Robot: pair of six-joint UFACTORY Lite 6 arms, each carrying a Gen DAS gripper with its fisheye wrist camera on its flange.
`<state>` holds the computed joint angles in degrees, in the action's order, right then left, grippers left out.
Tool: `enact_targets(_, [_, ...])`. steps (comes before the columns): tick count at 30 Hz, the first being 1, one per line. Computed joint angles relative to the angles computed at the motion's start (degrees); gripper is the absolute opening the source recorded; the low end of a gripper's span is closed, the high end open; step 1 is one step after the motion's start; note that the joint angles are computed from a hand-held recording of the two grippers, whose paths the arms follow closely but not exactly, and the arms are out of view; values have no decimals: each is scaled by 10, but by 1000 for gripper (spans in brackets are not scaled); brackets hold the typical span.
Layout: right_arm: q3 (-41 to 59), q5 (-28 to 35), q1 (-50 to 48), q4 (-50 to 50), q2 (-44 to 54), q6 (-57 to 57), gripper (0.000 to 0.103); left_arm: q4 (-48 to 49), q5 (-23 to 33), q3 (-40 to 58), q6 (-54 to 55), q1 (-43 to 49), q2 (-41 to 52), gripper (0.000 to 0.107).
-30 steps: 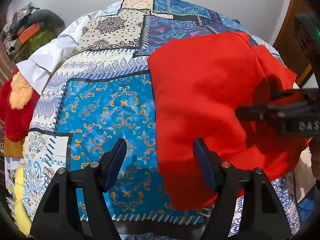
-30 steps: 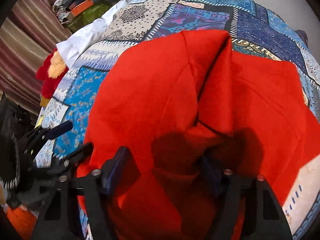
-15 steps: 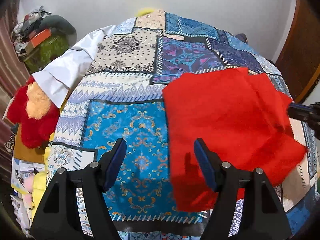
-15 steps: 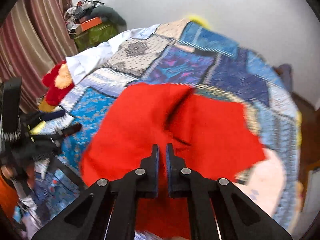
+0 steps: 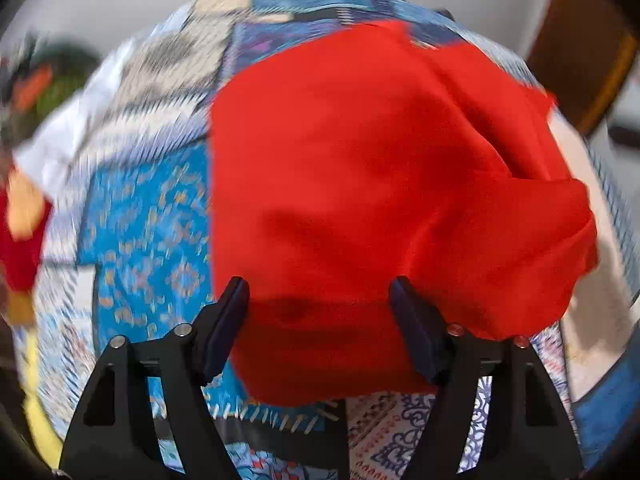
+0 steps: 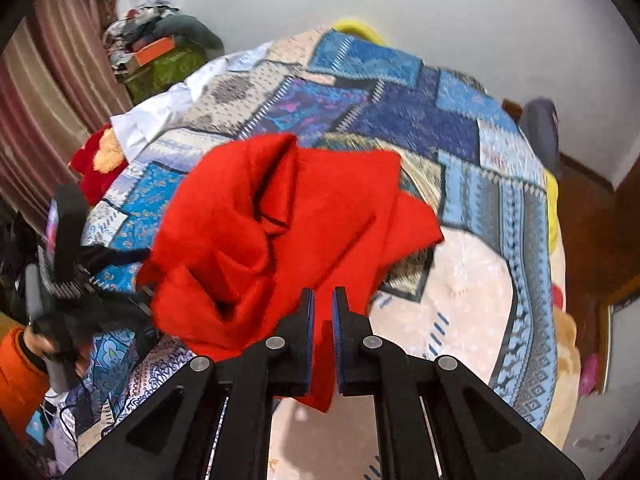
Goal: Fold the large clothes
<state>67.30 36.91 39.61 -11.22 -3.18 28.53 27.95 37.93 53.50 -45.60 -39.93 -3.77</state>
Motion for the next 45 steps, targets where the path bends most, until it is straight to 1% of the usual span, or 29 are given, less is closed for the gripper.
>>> enact_targets(2, [14, -2, 15, -7, 5, 12, 5, 55, 25, 15, -62, -42, 24, 77])
enact_targets(3, [23, -3, 22, -4, 10, 13, 5, 69, 31, 17, -78, -54, 26, 77])
enact_targets(5, [40, -1, 34, -2, 25, 16, 5, 63, 32, 9, -69, -59, 6, 77])
enact_targets(6, [51, 3, 41, -8, 36, 22, 5, 42, 25, 0, -44, -53, -16, 77])
enact_targets(8, [66, 5, 53, -21, 52, 32, 5, 30, 32, -18, -28, -44, -55, 77])
enact_targets(11, [112, 12, 65, -38, 100, 46, 5, 46, 62, -40, -30, -10, -116, 77])
enact_targets(13, [160, 13, 69, -30, 149, 36, 5, 61, 66, -49, -21, 23, -136, 77])
enact_targets(15, [204, 13, 70, -23, 195, 24, 5, 52, 45, -60, 15, 83, -143, 77])
enact_targets(18, [286, 3, 66, 9, 292, -16, 5, -73, -23, -61, 145, 189, -97, 77])
enact_targets(19, [327, 22, 65, 12, 335, -25, 5, -95, -41, -70, 166, 203, -85, 77])
enact_targets(20, [379, 57, 67, -1, 389, -17, 4, -101, -58, -82, 175, 210, -83, 77])
enact_targets(21, [429, 94, 72, -31, 444, -2, 4, -95, -70, -92, 169, 208, -83, 78])
enact_targets(22, [456, 114, 74, -51, 480, 4, 4, -84, -83, -101, 159, 203, -83, 78])
enact_targets(23, [458, 116, 75, -62, 492, 8, 4, -67, -87, -105, 139, 196, -82, 78])
enact_targets(24, [436, 100, 76, -74, 482, 20, 4, -43, -91, -110, 113, 188, -82, 78])
enact_targets(25, [395, 72, 76, -85, 457, 35, 4, -28, -95, -111, 96, 183, -78, 78])
enact_targets(29, [340, 62, 69, -79, 421, 29, 4, -14, -106, -123, 74, 182, -77, 78])
enact_targets(31, [325, 74, 71, -85, 407, 32, 4, -14, -110, -128, 69, 185, -81, 78])
enact_targets(35, [286, 108, 94, -160, 383, 95, 5, -13, -103, -143, 54, 177, -101, 78])
enact_targets(36, [270, 100, 92, -161, 372, 98, 5, -14, -101, -144, 53, 177, -102, 78])
enact_targets(38, [234, 87, 85, -147, 345, 102, 5, -11, -91, -146, 45, 170, -109, 78])
enact_targets(41, [204, 87, 86, -152, 322, 125, 4, 9, -71, -153, 22, 152, -124, 78])
enact_targets(45, [159, 106, 117, -211, 297, 183, 5, 67, -34, -172, -39, 104, -150, 78])
